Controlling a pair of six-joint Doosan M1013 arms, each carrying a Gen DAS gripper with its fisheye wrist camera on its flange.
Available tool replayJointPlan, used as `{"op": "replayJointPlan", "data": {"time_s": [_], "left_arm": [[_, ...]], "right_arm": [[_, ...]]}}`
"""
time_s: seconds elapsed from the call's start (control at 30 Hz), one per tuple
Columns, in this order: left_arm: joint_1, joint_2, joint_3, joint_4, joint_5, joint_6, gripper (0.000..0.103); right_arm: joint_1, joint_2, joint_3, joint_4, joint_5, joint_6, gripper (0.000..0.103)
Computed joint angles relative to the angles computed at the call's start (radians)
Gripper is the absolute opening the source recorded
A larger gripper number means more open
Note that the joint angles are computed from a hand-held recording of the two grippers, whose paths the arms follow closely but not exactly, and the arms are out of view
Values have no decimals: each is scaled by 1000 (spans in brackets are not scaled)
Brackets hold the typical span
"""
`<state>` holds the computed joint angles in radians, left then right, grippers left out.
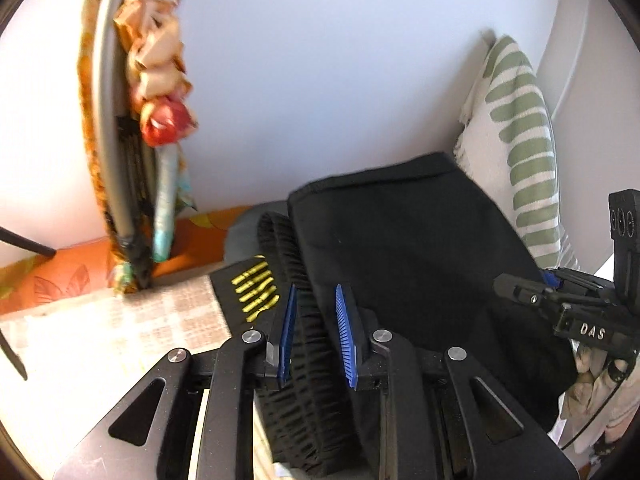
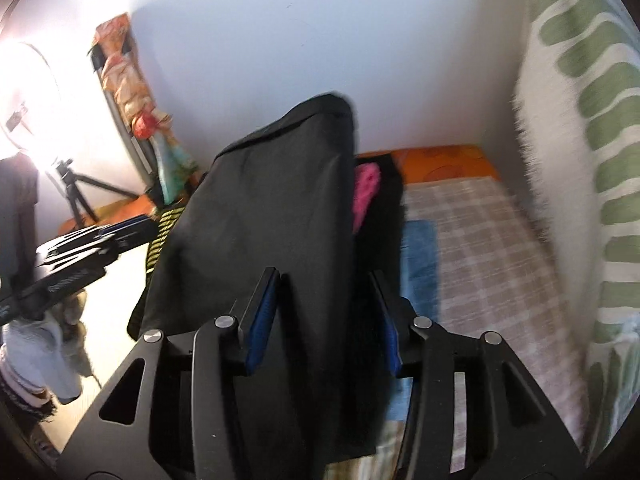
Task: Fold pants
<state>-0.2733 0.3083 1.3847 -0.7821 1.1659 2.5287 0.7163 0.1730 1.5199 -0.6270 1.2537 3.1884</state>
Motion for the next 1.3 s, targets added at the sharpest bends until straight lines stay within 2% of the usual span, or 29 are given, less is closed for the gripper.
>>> {"op": "replayJointPlan", "data": {"time_s": [0.13,0.27,0.33,0.37,0.43,0.47,0.57,0.6,0.67,0.87,1.0,1.23,1.3], "left_arm": [[26,-6,-12,-20,31,33,20],[53,-26,-4,-32,45,93,22],[59,-37,0,-37,52,104,31],[65,-42,1,-47,60,108,36],[74,-54,5,-59,71,116,39],[79,-59,8,-62,70,122,39],[97,-76,15,-68,91,141,50],[106,-80,16,-71,104,150,53],[117,-95,28,-78,102,165,54],[164,-128,54,-96,140,206,64],[191,-155,79,-98,147,234,69],[251,-199,110,-121,177,281,70],[273,-211,117,-137,194,296,74]], "right_arm": [[24,-6,-7,-64,51,67,47],[45,1,-33,-86,89,72,47],[54,7,-51,-85,100,60,47],[57,11,-59,-86,111,55,50],[71,22,-81,-96,138,46,54],[78,25,-88,-102,144,45,54],[102,44,-126,-106,200,20,57],[108,49,-136,-107,216,12,60],[124,61,-161,-113,240,1,74],[180,109,-249,-160,342,-3,88],[207,144,-308,-180,411,-19,88],[257,189,-385,-225,495,-7,89],[270,204,-410,-236,523,-13,95]]}}
